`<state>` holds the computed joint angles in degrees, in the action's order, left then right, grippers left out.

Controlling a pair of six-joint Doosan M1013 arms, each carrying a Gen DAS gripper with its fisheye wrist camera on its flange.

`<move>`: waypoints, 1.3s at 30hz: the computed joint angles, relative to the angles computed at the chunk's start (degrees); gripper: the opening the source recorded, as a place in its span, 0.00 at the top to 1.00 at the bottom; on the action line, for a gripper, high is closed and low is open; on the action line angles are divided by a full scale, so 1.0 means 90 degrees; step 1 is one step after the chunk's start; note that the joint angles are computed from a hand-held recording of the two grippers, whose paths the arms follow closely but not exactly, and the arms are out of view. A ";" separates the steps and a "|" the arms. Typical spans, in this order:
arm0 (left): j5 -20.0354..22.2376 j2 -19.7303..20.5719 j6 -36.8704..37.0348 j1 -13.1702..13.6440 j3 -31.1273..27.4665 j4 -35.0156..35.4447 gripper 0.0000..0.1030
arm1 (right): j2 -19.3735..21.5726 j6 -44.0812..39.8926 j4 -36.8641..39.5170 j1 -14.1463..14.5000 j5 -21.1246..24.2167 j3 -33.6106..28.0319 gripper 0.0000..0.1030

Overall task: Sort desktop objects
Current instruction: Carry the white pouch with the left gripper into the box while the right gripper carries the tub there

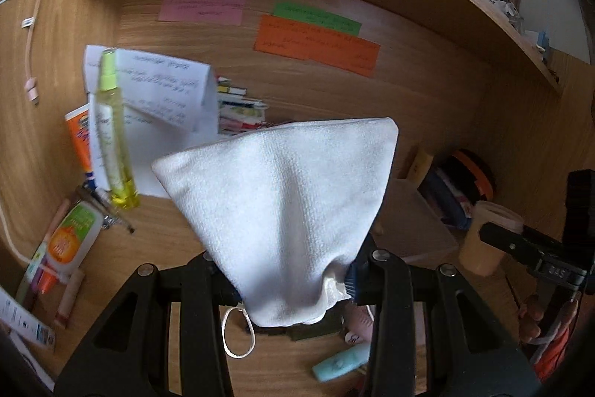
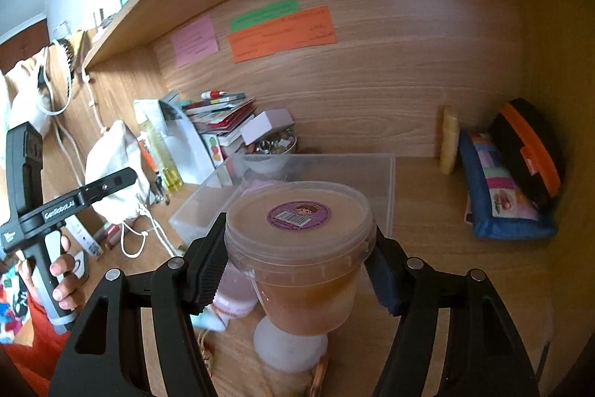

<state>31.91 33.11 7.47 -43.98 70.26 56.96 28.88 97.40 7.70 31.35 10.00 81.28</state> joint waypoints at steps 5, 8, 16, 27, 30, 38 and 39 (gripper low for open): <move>-0.0118 0.0202 0.0616 0.0074 -0.0351 -0.0463 0.62 | 0.0204 -0.0052 0.0026 -0.0053 0.0178 -0.0344 0.39; -0.0164 0.0332 0.1093 0.0131 -0.0596 -0.0847 0.62 | 0.0340 -0.0310 0.0217 -0.0090 0.0340 -0.0564 0.39; -0.0039 0.0825 0.2812 0.0318 -0.1473 -0.2396 0.62 | 0.0749 -0.0654 0.0458 -0.0156 0.0890 -0.1202 0.39; 0.0607 0.1446 0.4177 0.0499 -0.2242 -0.4019 0.62 | 0.1165 0.0431 -0.0553 -0.0099 0.1620 -0.1652 0.39; 0.0707 0.1528 0.4473 0.0516 -0.2356 -0.4333 0.62 | 0.1183 0.0459 -0.0687 -0.0081 0.1718 -0.1659 0.39; 0.1100 0.1695 0.4757 0.0467 -0.2620 -0.4406 0.61 | 0.1223 0.0558 -0.0944 -0.0052 0.1948 -0.1702 0.39; 0.1089 0.1694 0.4762 0.0468 -0.2615 -0.4417 0.60 | 0.1233 0.0640 -0.1056 -0.0038 0.1971 -0.1712 0.39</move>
